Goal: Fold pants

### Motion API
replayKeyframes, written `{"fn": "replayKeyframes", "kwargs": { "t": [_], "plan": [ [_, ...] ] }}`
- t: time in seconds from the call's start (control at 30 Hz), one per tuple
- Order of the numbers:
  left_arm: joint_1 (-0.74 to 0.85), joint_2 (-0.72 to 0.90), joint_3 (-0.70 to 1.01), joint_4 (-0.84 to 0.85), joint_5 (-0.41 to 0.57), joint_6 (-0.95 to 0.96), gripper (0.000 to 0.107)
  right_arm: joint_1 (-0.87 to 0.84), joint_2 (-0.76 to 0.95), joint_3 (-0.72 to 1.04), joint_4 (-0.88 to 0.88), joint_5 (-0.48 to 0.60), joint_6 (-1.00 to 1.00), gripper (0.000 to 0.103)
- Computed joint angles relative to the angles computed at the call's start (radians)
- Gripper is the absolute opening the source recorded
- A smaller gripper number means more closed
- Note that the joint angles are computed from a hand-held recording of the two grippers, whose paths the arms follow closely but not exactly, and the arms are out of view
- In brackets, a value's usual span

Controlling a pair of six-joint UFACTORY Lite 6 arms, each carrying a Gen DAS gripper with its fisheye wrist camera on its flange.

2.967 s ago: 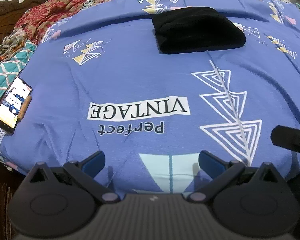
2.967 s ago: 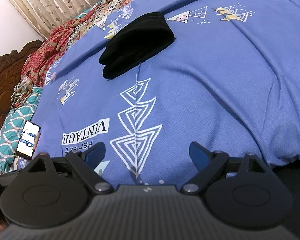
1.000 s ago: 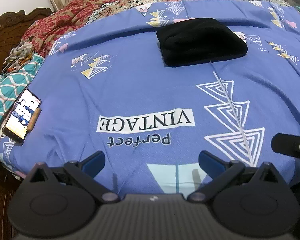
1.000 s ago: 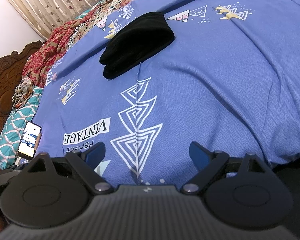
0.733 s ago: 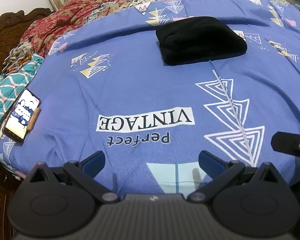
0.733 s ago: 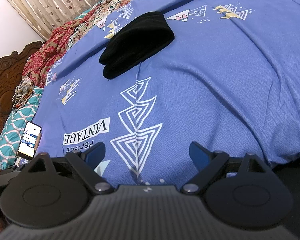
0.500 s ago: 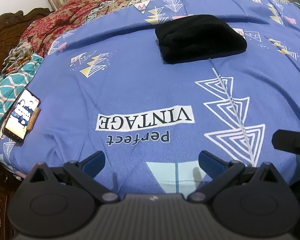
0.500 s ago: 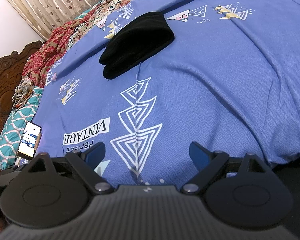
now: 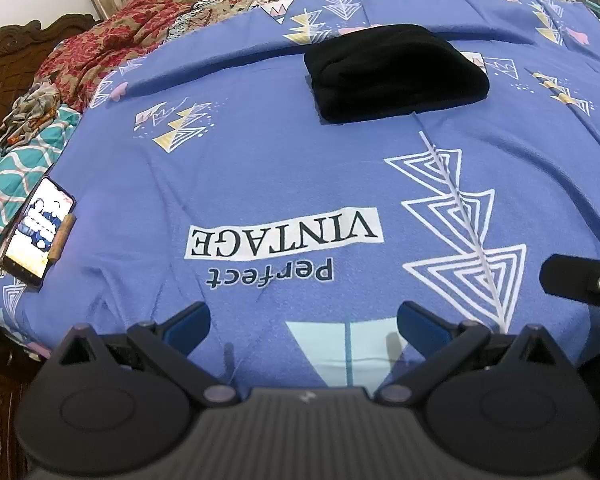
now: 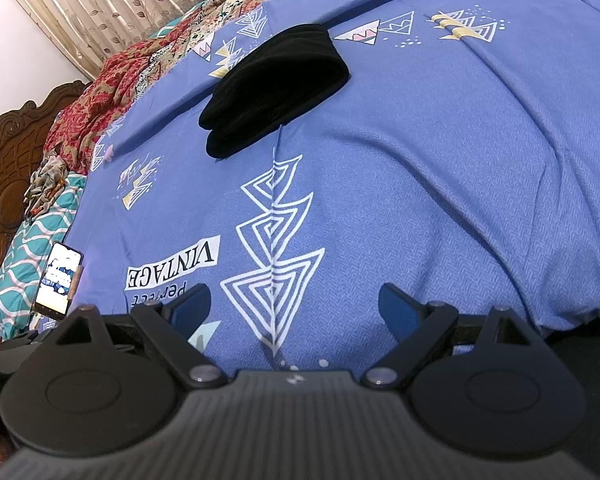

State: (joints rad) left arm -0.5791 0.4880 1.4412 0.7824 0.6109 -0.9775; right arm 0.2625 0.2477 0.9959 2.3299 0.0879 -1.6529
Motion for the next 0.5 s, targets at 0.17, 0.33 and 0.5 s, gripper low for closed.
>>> {"fn": "replayKeyframes", "kwargs": {
  "t": [0.17, 0.33, 0.5],
  "plan": [
    [0.002, 0.004, 0.003, -0.013, 0.000, 0.012, 0.103, 0.000, 0.000, -0.001, 0.002, 0.001, -0.001, 0.093],
    [0.000, 0.008, 0.007, -0.016, 0.003, 0.016, 0.103, -0.001, 0.001, -0.001, 0.005, 0.002, -0.005, 0.093],
    [0.000, 0.014, 0.013, -0.024, 0.008, 0.023, 0.103, -0.003, 0.002, 0.000, -0.006, 0.003, 0.008, 0.093]
  ]
}}
